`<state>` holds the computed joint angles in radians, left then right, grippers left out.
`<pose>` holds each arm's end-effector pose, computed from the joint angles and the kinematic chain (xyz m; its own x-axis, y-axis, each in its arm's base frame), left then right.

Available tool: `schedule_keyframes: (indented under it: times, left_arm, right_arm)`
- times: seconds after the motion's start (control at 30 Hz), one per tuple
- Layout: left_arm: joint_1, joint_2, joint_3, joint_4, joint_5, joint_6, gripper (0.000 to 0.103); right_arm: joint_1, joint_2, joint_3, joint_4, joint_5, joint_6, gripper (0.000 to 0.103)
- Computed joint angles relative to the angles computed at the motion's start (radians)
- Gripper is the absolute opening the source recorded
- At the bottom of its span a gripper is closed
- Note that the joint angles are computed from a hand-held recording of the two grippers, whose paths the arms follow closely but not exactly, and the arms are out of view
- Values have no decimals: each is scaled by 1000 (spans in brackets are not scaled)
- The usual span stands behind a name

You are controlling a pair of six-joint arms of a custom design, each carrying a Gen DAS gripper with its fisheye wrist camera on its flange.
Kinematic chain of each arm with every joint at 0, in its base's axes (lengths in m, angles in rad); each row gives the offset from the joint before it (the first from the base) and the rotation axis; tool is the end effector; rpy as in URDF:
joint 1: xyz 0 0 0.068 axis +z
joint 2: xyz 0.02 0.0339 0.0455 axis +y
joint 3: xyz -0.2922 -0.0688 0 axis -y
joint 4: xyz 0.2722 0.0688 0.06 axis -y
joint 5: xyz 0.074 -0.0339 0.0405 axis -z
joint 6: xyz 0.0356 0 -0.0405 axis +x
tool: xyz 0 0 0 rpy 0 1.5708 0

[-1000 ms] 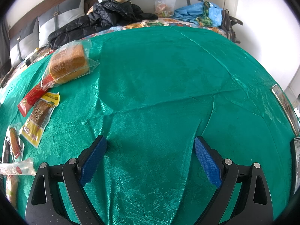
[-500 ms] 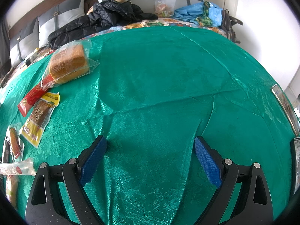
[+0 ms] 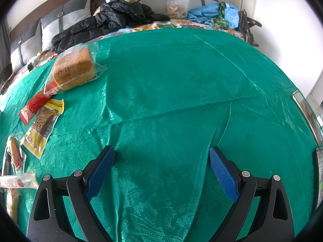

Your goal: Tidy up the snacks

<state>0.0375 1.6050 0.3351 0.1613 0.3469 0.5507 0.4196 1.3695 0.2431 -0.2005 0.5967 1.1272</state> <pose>0.2162 -0.0040 0.0671 -0.7014 0.4661 -0.5392 0.5671 0.8232 -0.0260 0.1522 0.0460 0.0794 -0.5728 0.5626 -0.5961 0.7090 0.7050 -0.0159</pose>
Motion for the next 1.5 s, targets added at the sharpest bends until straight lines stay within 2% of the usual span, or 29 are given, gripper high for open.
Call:
schedule_keyframes:
  times: [0.07,0.13,0.23,0.3,0.37,0.4,0.47,0.5,0.53,0.57,0.6,0.97,1.43,1.5]
  left_arm:
    - [85,-41,48,-121,96,48,103]
    - [120,-74,90,-173,138,35,103]
    - [69,-57,196,-239,98,-15,103]
    - [1,1,265,-255,31,-40,102]
    - [-62,86,328,-251,-52,-61,89]
    - [-83,129,356,-254,-77,-62,78]
    - [-99,177,379,-265,-86,-48,64]
    - [-100,191,380,-268,-82,-36,50]
    - [-102,175,351,-224,-85,-23,31]
    - [-99,169,342,-220,-75,-9,21]
    - [-87,158,333,-233,-52,-1,17]
    - [192,-41,85,-235,79,145,17]
    - [243,-84,65,-298,120,158,17]
    - [259,-92,71,-317,132,164,17]
  right_arm:
    - [0,0,1,-1,0,0,96]
    - [0,0,1,-1,0,0,96]
    - [0,0,0,0,0,0,96]
    - [0,0,0,-1,0,0,96]
    - [1,0,1,-2,0,1,96]
    - [1,0,1,-1,0,1,96]
    - [1,0,1,-2,0,1,96]
    - [0,0,0,-1,0,0,96]
    - [1,0,1,-2,0,1,96]
    - [1,0,1,-1,0,1,96]
    - [1,0,1,-2,0,1,96]
    - [0,0,2,-2,0,0,96]
    - [8,7,4,-5,3,14,96]
    - [-1,-16,9,-32,-25,-11,94]
